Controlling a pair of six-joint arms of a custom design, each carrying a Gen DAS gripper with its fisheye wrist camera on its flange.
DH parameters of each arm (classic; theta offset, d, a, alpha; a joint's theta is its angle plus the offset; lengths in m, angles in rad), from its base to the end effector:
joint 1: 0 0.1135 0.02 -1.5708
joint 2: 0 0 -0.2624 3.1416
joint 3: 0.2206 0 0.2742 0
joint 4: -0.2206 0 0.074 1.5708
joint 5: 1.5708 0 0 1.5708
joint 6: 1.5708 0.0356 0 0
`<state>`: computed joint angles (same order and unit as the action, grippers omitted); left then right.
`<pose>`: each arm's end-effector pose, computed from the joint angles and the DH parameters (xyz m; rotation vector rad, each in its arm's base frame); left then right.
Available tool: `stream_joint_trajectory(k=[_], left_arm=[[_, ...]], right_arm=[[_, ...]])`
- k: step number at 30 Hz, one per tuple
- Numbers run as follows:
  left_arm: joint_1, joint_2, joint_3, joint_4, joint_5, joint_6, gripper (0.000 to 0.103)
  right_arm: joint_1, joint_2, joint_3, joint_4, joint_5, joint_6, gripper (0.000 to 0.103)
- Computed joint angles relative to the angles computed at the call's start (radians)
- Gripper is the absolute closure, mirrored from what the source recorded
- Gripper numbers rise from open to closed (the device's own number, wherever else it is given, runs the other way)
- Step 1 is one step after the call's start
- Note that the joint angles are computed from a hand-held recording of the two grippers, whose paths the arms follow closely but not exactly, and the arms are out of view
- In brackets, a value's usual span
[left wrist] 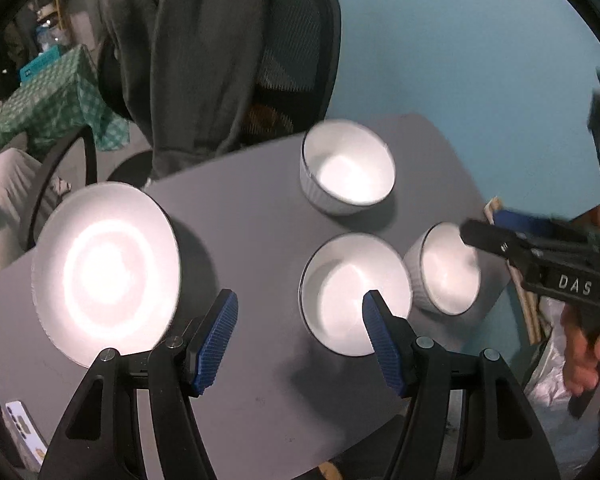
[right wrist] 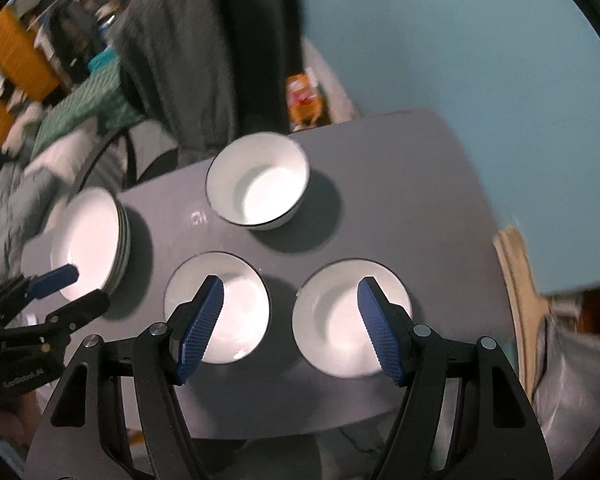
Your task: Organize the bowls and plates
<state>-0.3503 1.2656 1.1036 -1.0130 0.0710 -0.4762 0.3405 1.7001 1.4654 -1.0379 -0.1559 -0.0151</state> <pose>0.2406 -0.0906 0.2788 -0.1557 2.7860 -0.3155 0.3376 0.1255 0.2655 -0.5386 2.8076 0.2899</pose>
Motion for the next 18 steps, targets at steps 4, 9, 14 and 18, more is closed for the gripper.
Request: stream_joint_trajectory(k=[4,9,14,18], left_arm=[[-0.015,0.047,-0.035,0.034,0.015,-0.022,0.037],[-0.024,0.113,-0.076,0.076,0.061,-0.069,0.037],[-0.023,0.154,-0.109,0.121,0.091,-0.13,0.037],[-0.026,0.173,-0.134,0.154,0.108,-0.197,0.039]], right_arm=[[0.017,0.101,0.033,0.016,-0.017,-0.106,0.033],[0.039,0.218,0.114,-0.007,-0.038,-0.2,0.033],[0.053,0.325,0.203,-0.078,-0.051,-0.29,0.037],[0.071,0.371,0.228,-0.1,-0.033,-0.357,0.043]])
